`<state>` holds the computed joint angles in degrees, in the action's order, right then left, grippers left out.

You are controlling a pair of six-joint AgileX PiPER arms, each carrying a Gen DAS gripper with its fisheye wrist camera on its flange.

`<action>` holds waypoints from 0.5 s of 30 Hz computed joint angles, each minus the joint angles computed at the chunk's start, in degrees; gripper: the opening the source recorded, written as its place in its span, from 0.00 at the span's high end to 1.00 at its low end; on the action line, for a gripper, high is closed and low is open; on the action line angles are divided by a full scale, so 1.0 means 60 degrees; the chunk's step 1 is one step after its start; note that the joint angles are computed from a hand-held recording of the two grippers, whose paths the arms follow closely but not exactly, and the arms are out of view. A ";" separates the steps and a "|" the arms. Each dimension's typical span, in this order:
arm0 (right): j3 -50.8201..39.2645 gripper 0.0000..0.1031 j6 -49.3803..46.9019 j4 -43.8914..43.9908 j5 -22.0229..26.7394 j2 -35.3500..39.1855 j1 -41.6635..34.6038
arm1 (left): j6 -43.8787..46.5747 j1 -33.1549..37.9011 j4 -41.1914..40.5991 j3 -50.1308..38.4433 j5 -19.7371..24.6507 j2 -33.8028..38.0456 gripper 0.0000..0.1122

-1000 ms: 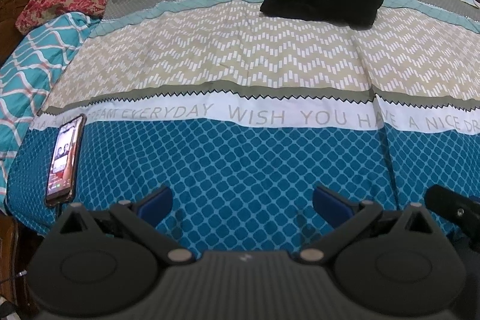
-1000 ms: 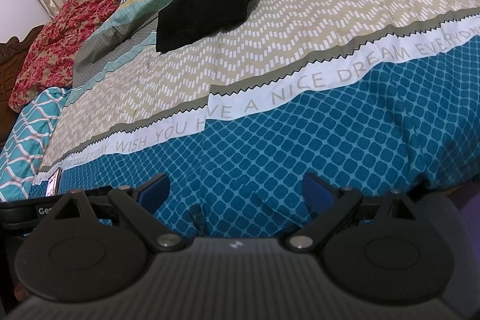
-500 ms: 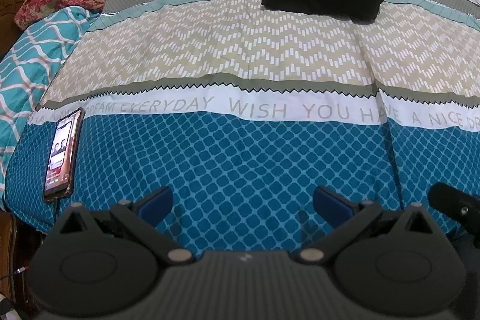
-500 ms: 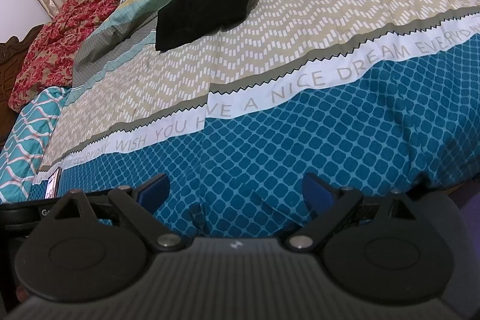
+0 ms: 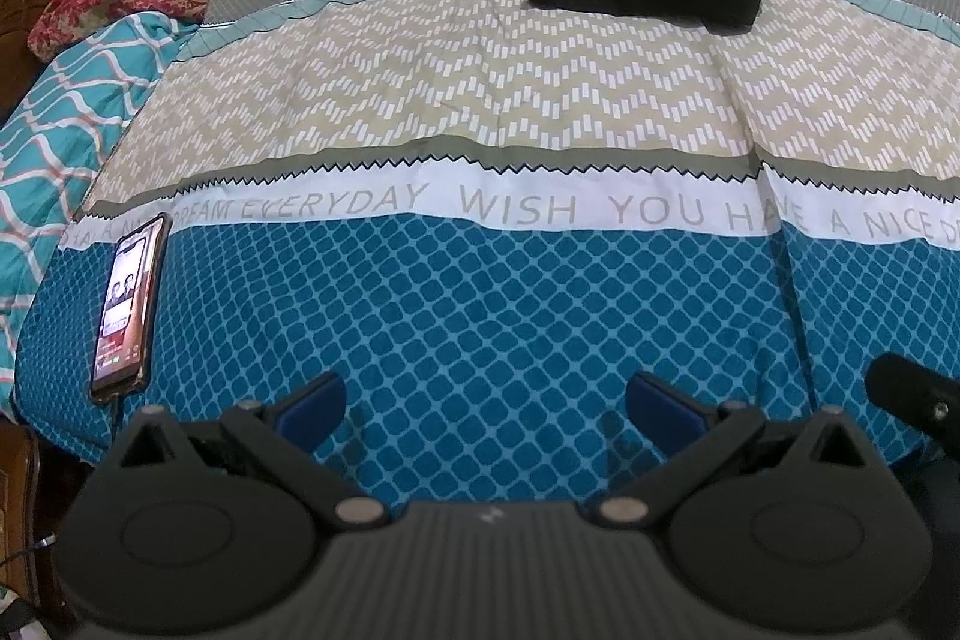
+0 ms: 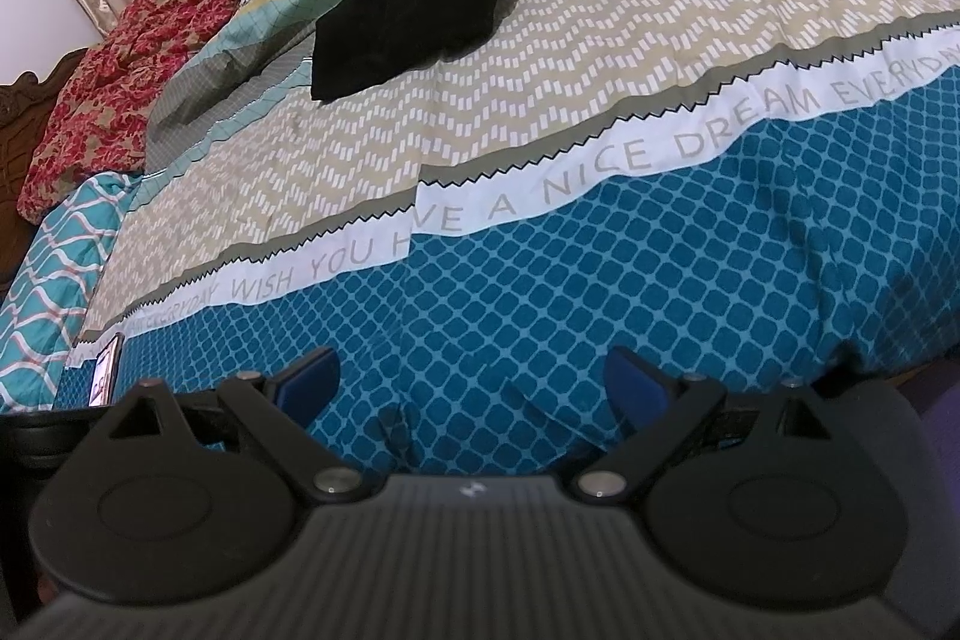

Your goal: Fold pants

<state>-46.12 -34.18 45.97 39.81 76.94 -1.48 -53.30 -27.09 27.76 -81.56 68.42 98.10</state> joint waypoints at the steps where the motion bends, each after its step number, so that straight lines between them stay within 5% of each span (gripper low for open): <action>1: -0.0003 0.06 -0.0001 0.0001 0.0001 0.0003 -0.0002 | 0.0009 0.0007 -0.0003 0.0005 -0.0009 -0.0004 0.08; 15: -0.0053 0.06 0.0015 -0.0038 0.0074 0.0015 -0.0049 | 0.0063 -0.0002 0.0012 -0.0072 0.0057 0.0049 0.08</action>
